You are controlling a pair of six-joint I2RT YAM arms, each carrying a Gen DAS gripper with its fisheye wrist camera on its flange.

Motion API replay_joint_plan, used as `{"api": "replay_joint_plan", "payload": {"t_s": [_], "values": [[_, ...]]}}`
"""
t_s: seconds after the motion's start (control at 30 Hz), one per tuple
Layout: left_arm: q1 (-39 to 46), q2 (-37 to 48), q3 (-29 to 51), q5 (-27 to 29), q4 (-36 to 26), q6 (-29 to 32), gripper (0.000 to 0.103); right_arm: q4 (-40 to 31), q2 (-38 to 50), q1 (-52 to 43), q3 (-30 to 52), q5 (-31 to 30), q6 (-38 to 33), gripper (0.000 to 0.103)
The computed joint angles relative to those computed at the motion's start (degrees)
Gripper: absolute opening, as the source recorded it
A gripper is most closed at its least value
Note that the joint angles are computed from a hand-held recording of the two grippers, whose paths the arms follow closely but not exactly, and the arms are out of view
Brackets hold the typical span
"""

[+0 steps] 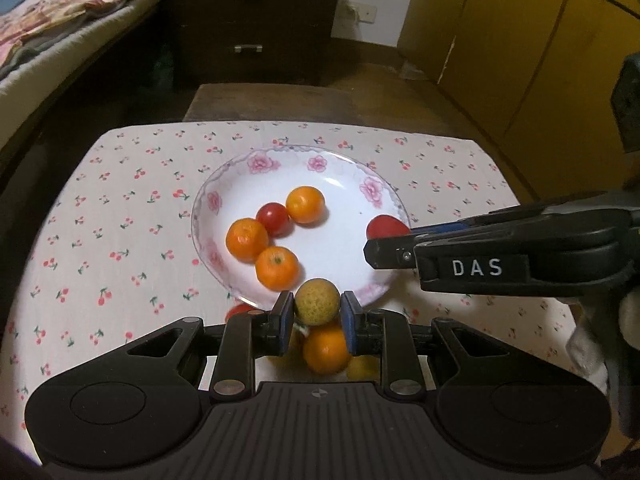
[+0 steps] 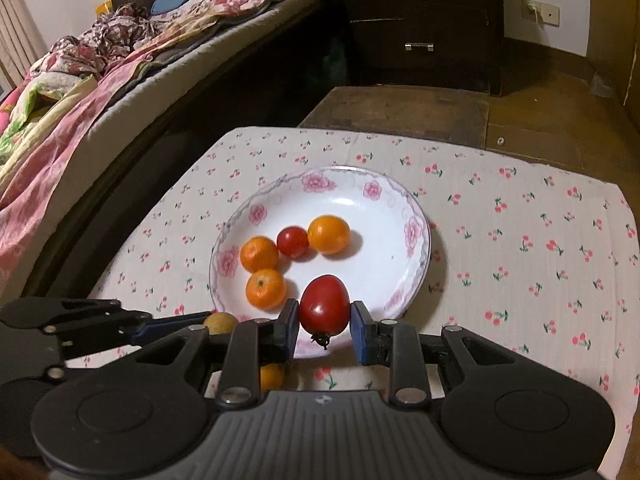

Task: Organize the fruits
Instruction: 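Close the left tool on a brown longan while the right tool holds the tomato, then open both tools to drop the longan and tomato into the bowl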

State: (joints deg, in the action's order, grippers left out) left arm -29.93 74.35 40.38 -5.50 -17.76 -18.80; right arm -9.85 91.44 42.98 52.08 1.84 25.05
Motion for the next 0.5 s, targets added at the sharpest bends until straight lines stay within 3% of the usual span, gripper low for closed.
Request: {"api": "replay_joint_plan", "payload": {"t_s": [0.5], "values": [[2.56, 8.51, 4.01, 0.67, 1.90, -0.25, 0.034, 2.04, 6.46, -2.72, 3.40, -2.45, -0.27, 0.028]]}}
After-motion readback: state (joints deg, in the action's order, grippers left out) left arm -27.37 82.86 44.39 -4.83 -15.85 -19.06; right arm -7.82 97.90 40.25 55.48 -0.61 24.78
